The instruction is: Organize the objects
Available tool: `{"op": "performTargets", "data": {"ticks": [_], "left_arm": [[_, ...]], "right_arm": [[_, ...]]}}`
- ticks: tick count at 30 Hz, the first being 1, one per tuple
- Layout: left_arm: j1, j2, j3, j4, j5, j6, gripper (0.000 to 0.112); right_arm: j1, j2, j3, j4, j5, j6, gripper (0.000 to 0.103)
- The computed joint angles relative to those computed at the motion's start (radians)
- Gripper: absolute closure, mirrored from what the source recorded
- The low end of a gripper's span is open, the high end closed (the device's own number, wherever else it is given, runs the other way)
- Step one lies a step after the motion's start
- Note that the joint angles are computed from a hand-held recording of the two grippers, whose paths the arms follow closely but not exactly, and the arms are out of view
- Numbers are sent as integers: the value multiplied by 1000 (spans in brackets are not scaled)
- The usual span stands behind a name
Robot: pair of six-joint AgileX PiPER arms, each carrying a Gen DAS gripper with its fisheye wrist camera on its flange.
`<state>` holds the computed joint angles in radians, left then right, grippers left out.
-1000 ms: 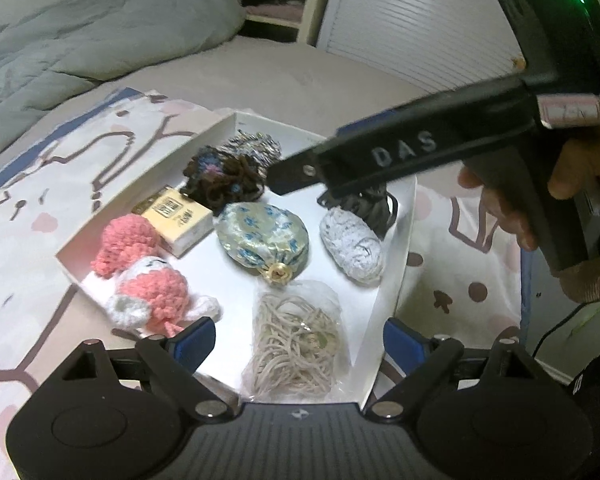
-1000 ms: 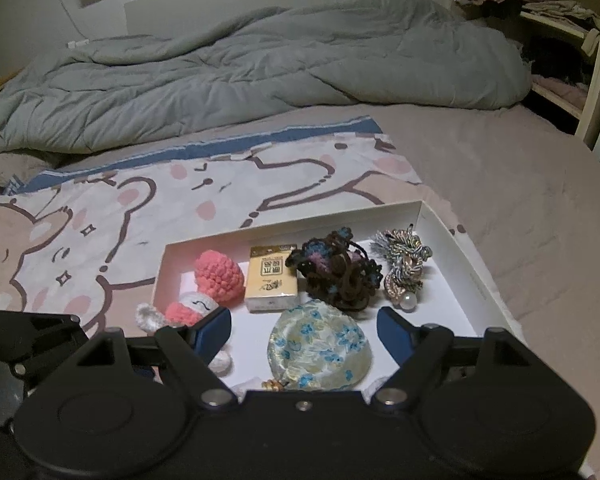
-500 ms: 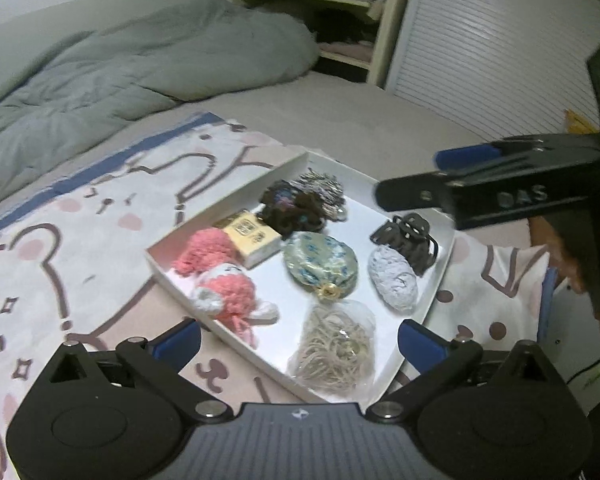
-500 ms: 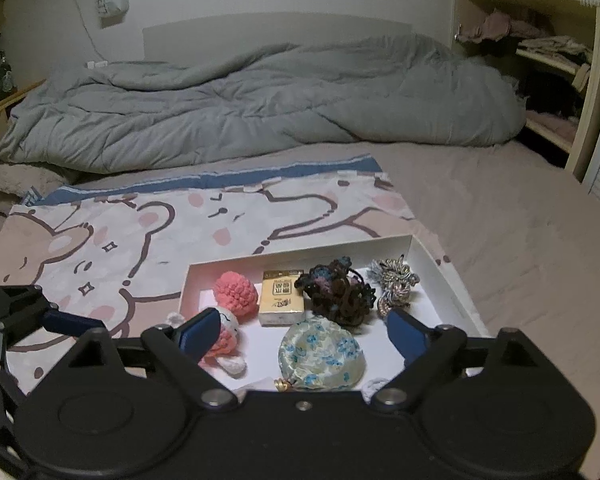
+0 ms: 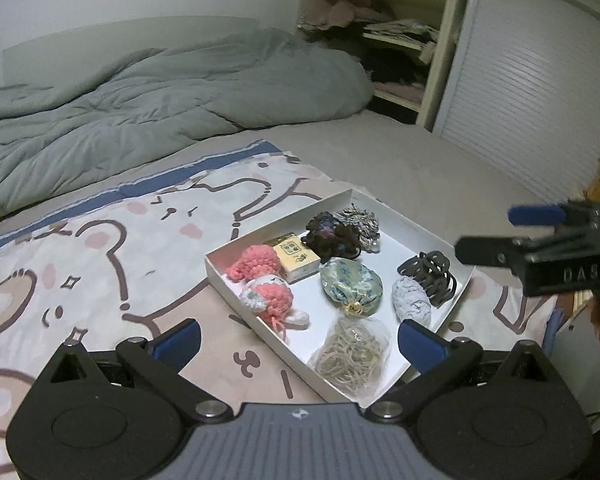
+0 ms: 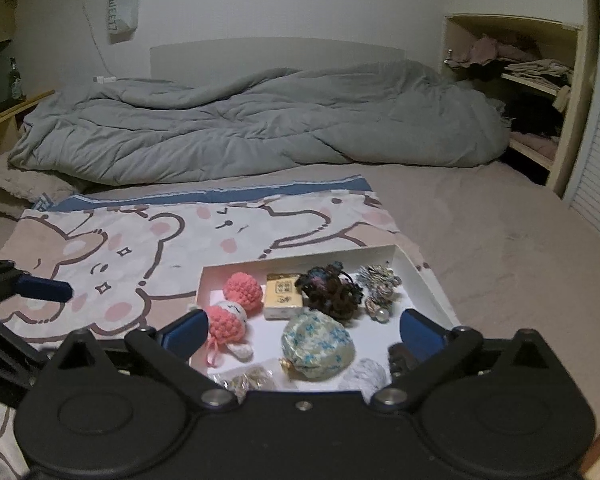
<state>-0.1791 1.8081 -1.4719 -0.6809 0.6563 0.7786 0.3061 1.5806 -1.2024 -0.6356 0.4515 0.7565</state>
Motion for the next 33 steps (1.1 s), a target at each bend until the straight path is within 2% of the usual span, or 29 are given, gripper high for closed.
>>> {"op": "performTargets", "data": {"ticks": [7,13,19,33], "left_arm": [[6,-80,94,33,-98,-28,9],[21,-92,106,61,-103,-74,9],[5,-100,116,164,-137,-161,9],[-22,-92,103,296,-146,-299,9]], "right_arm": [[36,-60,80,-131,33,162,0],[58,-89,120,-182,49,233,0],[68,-105,144,-184,59,274,0],[93,-122,175,-226,115,393,0]]}}
